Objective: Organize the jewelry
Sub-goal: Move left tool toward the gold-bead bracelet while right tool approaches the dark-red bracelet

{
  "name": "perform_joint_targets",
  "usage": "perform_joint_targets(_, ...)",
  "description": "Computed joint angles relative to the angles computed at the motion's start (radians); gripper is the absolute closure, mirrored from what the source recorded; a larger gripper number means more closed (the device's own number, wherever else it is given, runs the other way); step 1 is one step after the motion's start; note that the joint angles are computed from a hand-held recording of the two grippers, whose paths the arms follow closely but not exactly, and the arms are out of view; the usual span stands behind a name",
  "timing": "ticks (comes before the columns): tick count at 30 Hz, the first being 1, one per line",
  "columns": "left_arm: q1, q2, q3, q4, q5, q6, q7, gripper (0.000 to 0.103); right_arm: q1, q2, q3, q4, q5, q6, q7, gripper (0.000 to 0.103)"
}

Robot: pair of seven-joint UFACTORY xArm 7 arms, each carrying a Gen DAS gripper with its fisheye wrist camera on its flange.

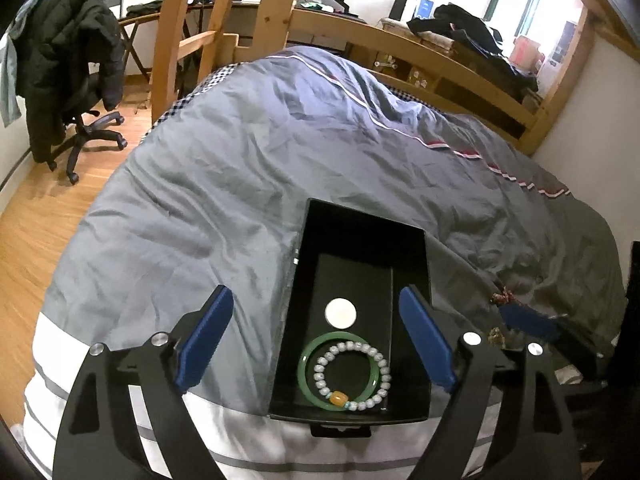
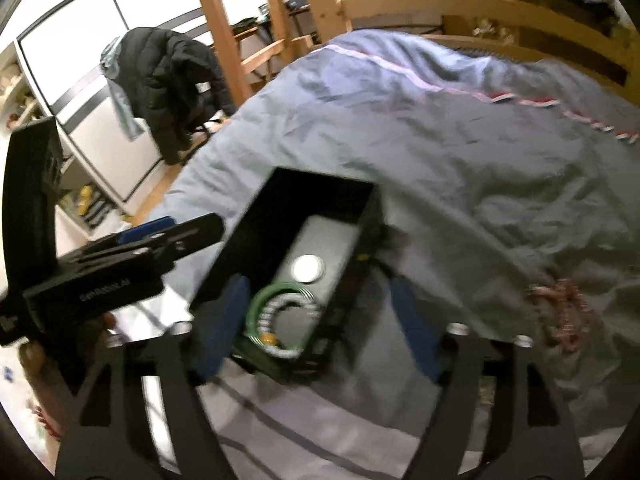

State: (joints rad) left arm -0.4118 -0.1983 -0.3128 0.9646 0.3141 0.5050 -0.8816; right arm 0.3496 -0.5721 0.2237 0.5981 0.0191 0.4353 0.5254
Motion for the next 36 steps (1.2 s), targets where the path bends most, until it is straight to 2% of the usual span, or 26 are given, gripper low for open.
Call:
perform_joint_targets(9, -0.025, 0.036, -0.032, 0.036, 0.064, 0.017, -0.047, 0.018, -0.038, -0.219, -0.041, -0.172, -0.016, 0.095, -0.015, 0.016)
perform_joint_targets(18, -0.081, 0.095, -0.049, 0.083, 0.157, -0.013, -0.136, 0.018, -0.111, -0.399, -0.083, -0.231, -0.037, 0.205, -0.074, 0.014)
perform_joint_targets(26, -0.169, 0.202, -0.04, 0.166, 0.283, -0.034, -0.238, 0.018, -0.186, -0.516, -0.147, -0.287, -0.036, 0.239, -0.161, 0.014)
perform_joint_targets(36, -0.281, 0.328, 0.016, 0.236, 0.238, -0.083, -0.14, 0.018, -0.275, -0.542, -0.24, -0.344, -0.01, 0.199, -0.3, 0.014)
